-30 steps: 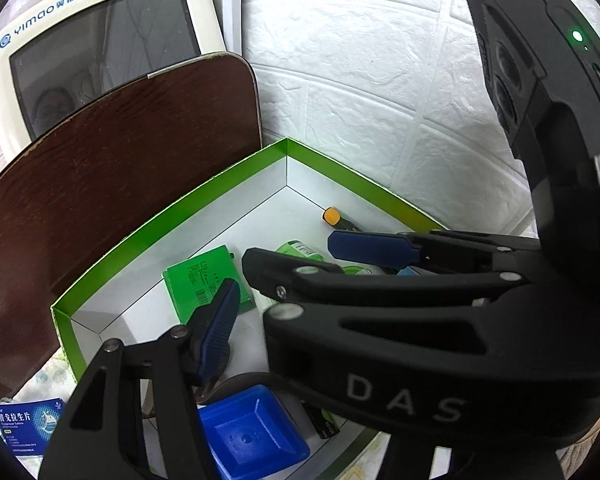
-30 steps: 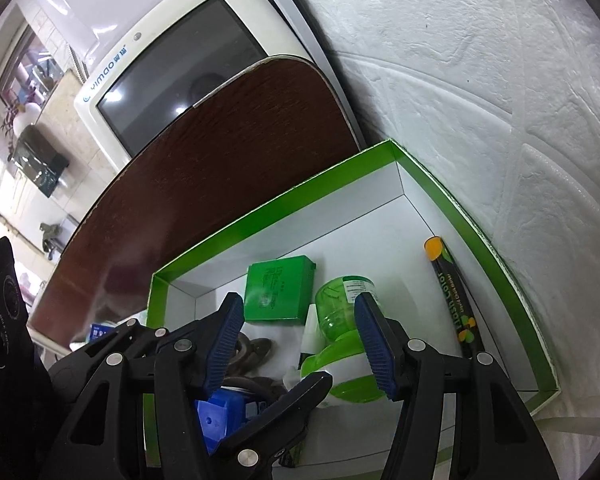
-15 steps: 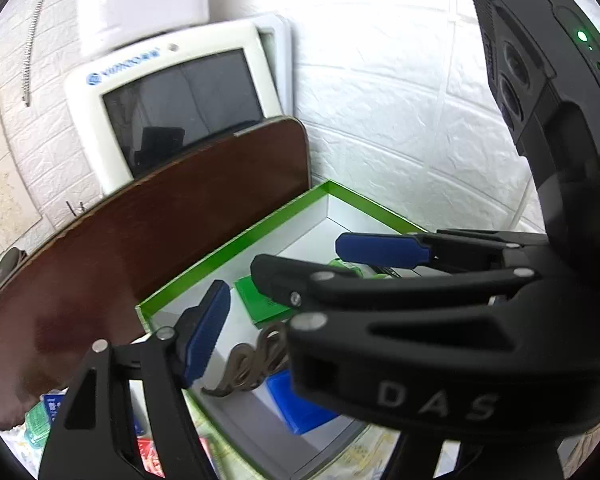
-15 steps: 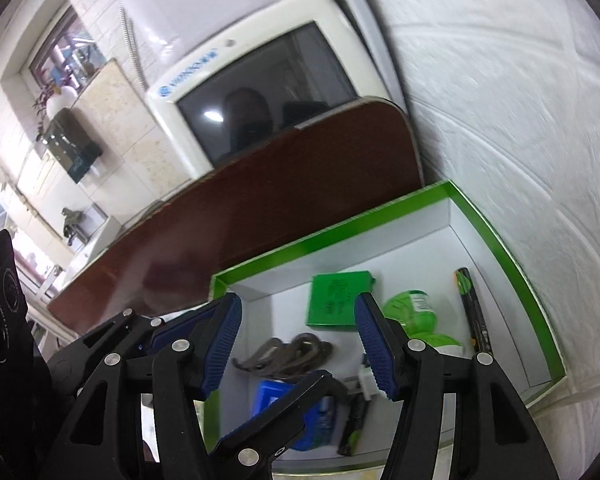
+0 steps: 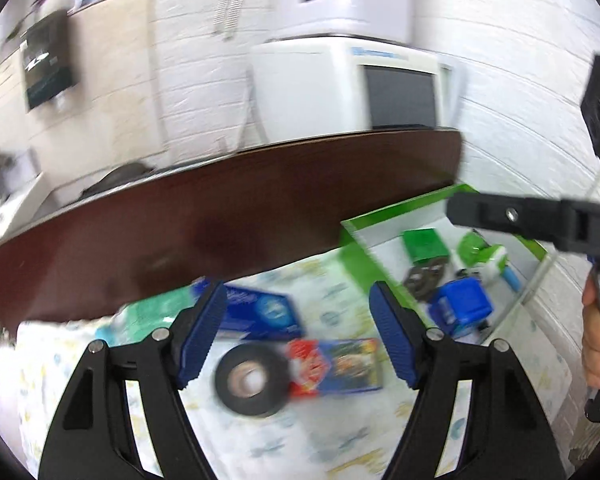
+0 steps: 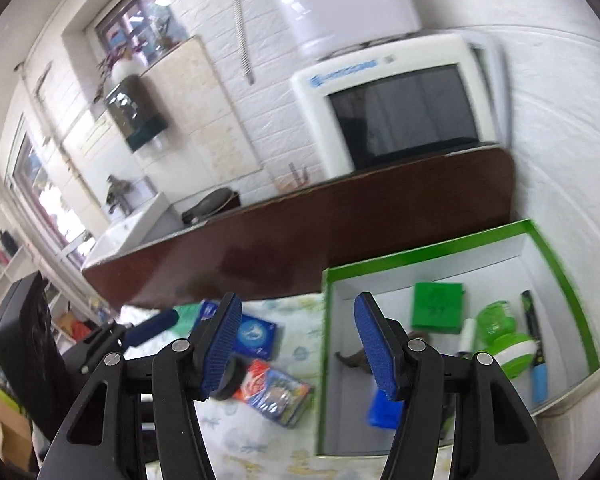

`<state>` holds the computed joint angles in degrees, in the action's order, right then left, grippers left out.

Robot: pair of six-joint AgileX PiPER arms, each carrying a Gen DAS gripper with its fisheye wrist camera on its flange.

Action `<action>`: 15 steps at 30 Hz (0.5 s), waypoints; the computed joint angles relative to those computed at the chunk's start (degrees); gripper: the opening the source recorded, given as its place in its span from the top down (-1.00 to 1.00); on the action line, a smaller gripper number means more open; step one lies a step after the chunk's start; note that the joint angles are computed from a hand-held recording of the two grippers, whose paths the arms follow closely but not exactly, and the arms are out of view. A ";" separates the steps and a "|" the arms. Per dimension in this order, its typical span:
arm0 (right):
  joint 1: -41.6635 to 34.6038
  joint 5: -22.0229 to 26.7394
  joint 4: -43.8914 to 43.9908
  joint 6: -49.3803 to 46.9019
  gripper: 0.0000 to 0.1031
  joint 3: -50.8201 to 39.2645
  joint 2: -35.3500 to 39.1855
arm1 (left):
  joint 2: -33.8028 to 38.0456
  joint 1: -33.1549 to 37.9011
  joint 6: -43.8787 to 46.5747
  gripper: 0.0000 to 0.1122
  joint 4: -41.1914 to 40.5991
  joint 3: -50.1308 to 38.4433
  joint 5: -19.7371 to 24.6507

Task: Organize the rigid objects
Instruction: 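Withdraw the right tool and move it to the black tape roll, then grasp the black tape roll with the right gripper and lift it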

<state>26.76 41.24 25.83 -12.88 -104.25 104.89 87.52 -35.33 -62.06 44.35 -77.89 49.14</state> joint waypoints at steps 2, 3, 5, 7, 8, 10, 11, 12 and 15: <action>2.65 0.99 -2.49 1.94 -0.18 -1.43 1.50 | -3.92 1.38 -2.91 -0.30 0.48 5.14 -0.68; 3.99 1.60 -3.87 3.03 -0.18 -2.29 2.43 | -5.42 2.09 -3.91 -0.30 0.46 7.26 -1.19; 6.22 2.90 -6.13 4.65 -0.18 -4.12 4.43 | -8.56 3.50 -5.07 -0.30 -0.04 11.38 -2.15; 8.52 4.04 -8.86 6.85 -0.18 -6.19 6.72 | -10.74 4.77 -5.84 -0.30 -0.90 15.09 -3.49; 9.65 4.78 -10.32 8.22 -0.18 -7.37 8.09 | -11.52 5.93 -5.59 -0.30 -1.93 16.71 -4.53; 11.36 6.24 -12.37 10.49 -0.18 -9.35 10.71 | -12.16 8.02 -5.26 -0.30 -3.92 19.10 -6.37; 12.18 7.71 -13.43 12.04 -0.18 -11.37 12.73 | -12.13 9.59 -4.43 -0.27 -5.53 20.14 -8.05; 12.58 8.87 -14.01 13.01 -0.18 -12.92 14.29 | -11.78 10.82 -3.90 -0.27 -7.03 20.81 -9.59; 14.14 12.32 -16.50 17.07 -0.18 -18.03 19.24 | -11.74 15.89 0.95 -0.21 -14.41 23.58 -15.86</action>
